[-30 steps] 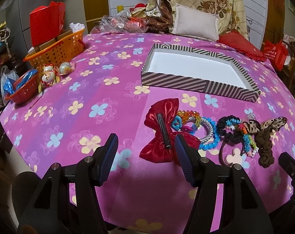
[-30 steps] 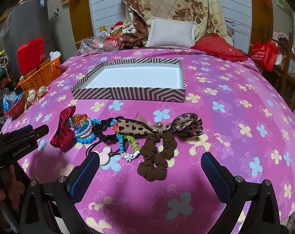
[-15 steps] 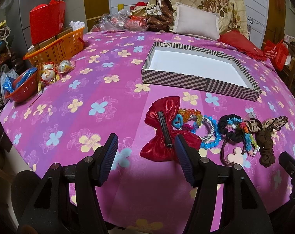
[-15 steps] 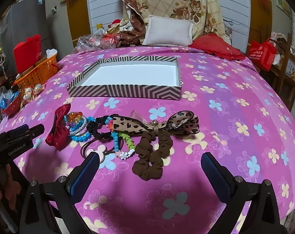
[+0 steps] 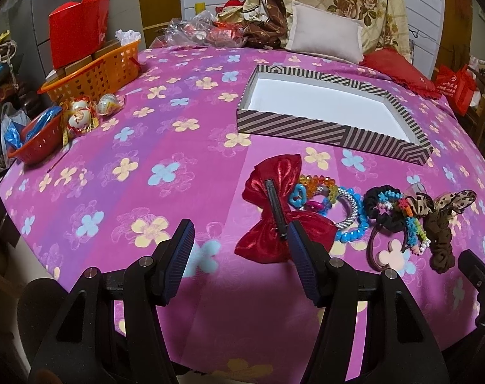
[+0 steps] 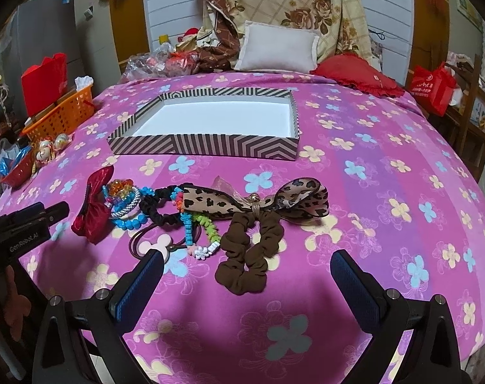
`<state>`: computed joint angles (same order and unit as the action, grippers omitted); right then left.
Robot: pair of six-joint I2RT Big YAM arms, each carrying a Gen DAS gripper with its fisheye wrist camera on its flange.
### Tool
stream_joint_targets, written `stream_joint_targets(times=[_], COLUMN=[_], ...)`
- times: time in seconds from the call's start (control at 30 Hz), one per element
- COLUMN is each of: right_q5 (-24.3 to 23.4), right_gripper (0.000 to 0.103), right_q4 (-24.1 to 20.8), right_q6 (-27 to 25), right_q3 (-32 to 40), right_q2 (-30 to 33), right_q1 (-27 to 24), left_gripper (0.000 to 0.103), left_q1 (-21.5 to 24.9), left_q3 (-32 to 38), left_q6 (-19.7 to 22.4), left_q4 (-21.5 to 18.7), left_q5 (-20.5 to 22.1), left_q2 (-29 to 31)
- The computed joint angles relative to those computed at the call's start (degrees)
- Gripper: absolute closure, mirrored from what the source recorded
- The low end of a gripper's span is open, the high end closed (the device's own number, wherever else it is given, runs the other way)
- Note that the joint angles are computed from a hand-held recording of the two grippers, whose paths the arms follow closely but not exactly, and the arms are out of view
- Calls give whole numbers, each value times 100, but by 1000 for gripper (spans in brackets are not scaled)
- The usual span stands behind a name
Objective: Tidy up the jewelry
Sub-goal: 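Move both tools toward the row of hair accessories, then grasp the leopard bow with the right tool while the left tool grasps the red bow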
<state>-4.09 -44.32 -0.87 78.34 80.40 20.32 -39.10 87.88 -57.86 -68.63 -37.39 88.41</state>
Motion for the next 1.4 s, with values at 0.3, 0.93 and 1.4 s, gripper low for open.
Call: stream_joint_targets(times=[0.3, 0.93, 1.4], right_q5=[-127, -619, -646], right_gripper=[0, 3, 33], right_q4=[-80, -192, -387], right_q6=[-81, 2, -248], right_q3=[90, 714, 1077], right_q2=[108, 820, 1338], right_q1=[-130, -421, -368], left_gripper=[43, 43, 43], left_q1=[285, 597, 691], left_q3=[-459, -121, 63], left_q6=[146, 684, 881], left_q4=[559, 817, 795], left_q5=[588, 1338, 1526], left_q2=[-437, -75, 222])
